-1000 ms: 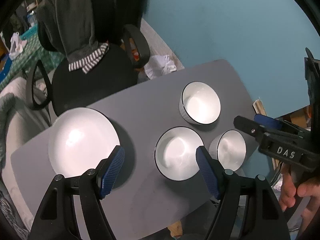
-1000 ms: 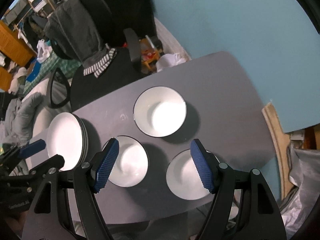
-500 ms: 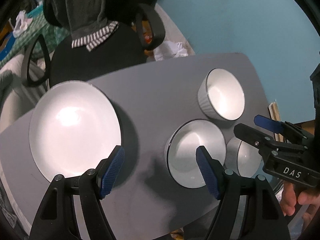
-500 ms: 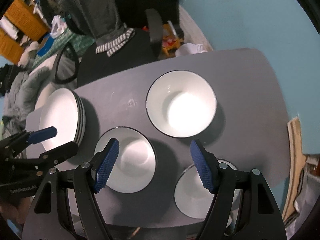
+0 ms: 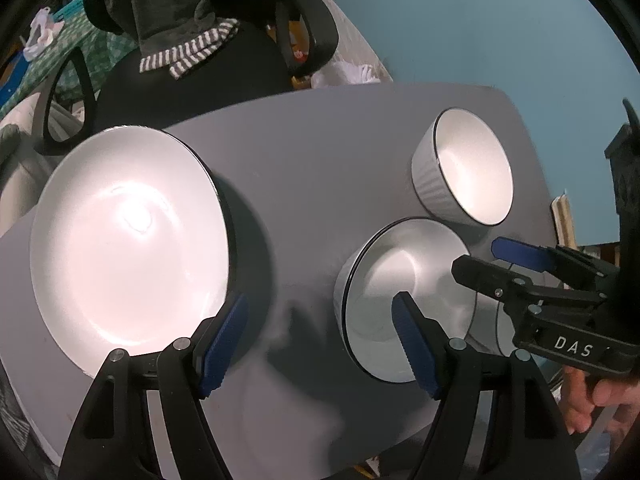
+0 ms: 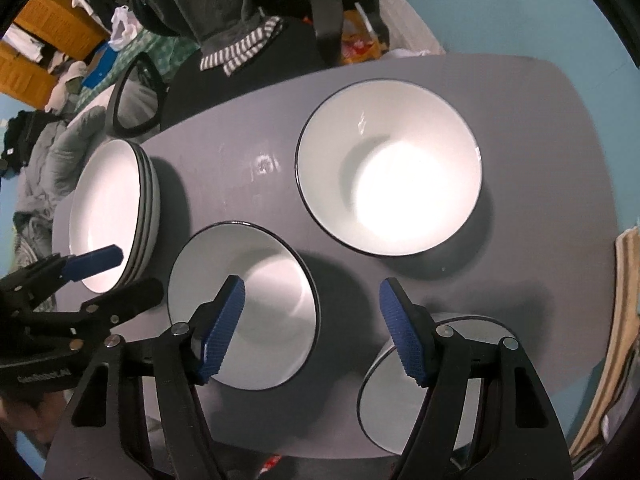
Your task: Organize plates and bowls
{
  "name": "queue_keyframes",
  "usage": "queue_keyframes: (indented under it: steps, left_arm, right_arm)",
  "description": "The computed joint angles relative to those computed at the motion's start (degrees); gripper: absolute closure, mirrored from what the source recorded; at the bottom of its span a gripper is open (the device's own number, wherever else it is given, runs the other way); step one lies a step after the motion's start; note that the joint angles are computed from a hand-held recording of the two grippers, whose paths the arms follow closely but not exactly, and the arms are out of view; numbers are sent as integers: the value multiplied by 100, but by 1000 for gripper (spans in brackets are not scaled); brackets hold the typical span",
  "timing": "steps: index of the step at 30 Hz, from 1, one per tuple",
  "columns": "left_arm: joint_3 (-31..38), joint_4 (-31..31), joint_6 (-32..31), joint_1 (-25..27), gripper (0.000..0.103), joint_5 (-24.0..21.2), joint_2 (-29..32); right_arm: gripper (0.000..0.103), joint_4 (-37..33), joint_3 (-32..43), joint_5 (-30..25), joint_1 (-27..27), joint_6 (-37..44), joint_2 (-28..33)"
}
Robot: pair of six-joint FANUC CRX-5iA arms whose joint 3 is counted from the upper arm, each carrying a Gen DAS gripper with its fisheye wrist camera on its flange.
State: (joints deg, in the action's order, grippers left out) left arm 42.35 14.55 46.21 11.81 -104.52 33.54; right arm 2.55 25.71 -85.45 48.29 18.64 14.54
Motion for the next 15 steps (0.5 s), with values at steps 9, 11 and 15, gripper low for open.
queue_keyframes:
  steps: [9,11,15]
  left_arm:
    - [-173,-187,10,-117,28,-66,-5]
    - [-181,-220,50,-151,28,-60,16]
    - [-210,-256,120,-214,28,-8,35]
  right_arm:
    - [49,-312,93,-62,-147,416,127]
    - [52,-395,120,-95,-186,524,179]
    - [56,-463,166,-177,-224,654,274]
